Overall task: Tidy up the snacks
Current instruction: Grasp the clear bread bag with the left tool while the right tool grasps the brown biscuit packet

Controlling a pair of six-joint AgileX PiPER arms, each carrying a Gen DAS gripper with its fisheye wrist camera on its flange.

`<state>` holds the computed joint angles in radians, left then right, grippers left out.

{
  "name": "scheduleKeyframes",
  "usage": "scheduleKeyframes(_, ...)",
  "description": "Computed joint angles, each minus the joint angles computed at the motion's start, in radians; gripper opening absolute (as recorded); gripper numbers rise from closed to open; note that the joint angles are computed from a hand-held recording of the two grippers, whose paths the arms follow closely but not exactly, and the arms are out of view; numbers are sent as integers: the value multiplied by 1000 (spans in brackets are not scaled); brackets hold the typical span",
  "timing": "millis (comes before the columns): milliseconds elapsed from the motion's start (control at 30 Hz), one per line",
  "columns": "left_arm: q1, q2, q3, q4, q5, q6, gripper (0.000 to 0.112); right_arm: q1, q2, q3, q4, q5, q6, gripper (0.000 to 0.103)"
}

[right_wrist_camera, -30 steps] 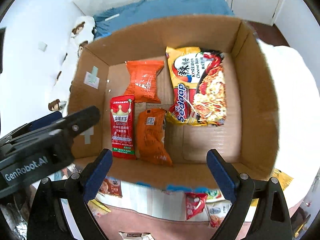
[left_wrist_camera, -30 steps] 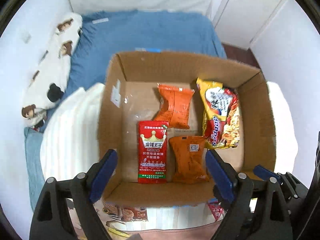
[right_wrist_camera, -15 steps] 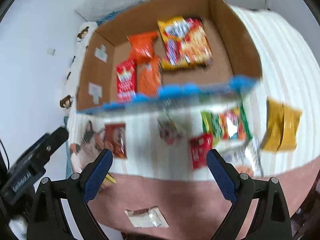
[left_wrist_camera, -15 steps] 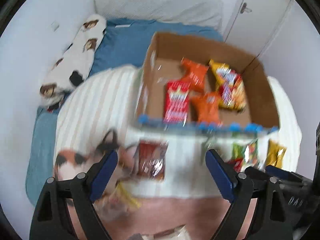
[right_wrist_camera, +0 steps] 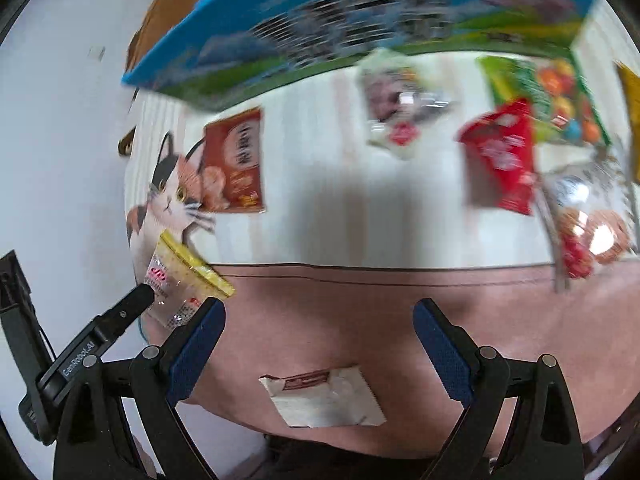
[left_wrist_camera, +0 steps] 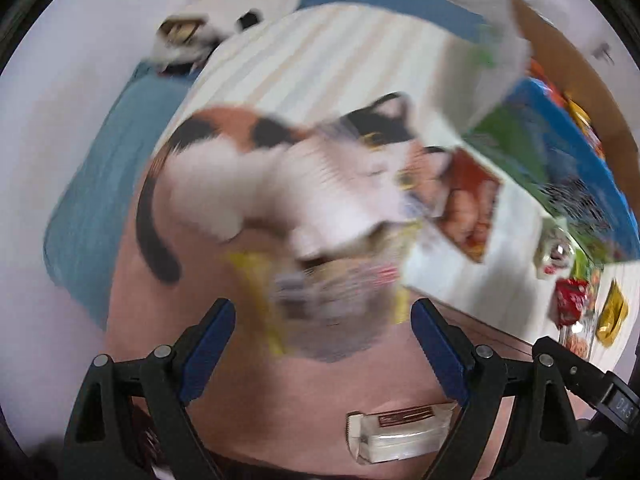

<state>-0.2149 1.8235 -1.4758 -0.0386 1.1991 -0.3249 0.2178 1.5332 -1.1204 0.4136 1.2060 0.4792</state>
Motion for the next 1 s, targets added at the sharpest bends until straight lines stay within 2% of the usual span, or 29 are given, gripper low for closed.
scheduleKeyframes(167,91,47,26,-132,4,48,90,75,112,-111,-9,-14,15,97)
scheduleKeyframes(500,52,175,-52,-143,-45,111,89,129,368,-389,-99,-5,60,97)
scheduleKeyframes(533,48,180,-55,-141,-56,107,85,135,404,-424,-111,-2,67,97)
scheduleKeyframes(567,45,179,-52,-137,-69,105,75,138,429,-446,-115,-1,69,97)
scheduleKeyframes(767,47,151,-25,-141,-94,143,70,166,530,-524,-145,-26,111,97)
scheduleKeyframes(867,54,147,-24,-133,-89,163,70,182,554,-541,-171,-22,142,85)
scheduleKeyframes(1000,64,134,-3,-120,-96,188,70,209,560,-554,-238,12,140,60)
